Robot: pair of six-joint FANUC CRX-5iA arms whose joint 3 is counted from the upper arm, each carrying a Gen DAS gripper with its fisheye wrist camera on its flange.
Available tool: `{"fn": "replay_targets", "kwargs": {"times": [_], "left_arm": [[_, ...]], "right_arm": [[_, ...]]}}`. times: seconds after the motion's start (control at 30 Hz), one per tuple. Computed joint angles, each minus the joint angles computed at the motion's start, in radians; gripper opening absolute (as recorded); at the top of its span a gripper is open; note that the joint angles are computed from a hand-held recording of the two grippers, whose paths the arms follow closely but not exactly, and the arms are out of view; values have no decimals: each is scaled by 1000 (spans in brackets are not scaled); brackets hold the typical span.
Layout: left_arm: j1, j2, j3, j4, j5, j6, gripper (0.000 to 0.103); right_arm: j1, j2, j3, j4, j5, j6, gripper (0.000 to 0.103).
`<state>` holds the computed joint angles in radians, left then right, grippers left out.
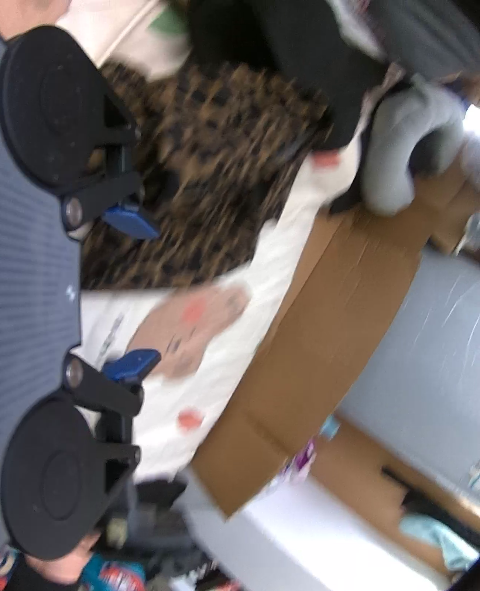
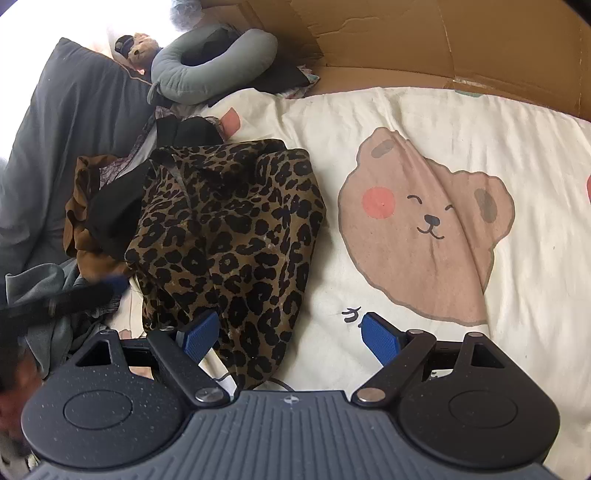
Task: Fold clothes
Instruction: 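Lift the leopard-print garment with the left tool and pull it off the pile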
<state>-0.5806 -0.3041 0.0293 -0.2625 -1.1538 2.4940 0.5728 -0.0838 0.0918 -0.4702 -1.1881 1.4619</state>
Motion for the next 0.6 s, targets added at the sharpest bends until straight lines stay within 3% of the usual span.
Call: {"fn": "replay_targets", "kwargs": {"times": [0.13, 0.37, 0.6], "left_arm": [[1, 21, 55, -136, -131, 59, 72], [72, 16, 33, -224, -183, 64, 76], [149, 20, -2, -186, -58, 34, 76]], "right_arm": [[6, 0, -5, 11, 6, 5, 86], [36, 11, -26, 44, 25, 32, 86], [51, 22, -24, 51, 27, 42, 86]]}}
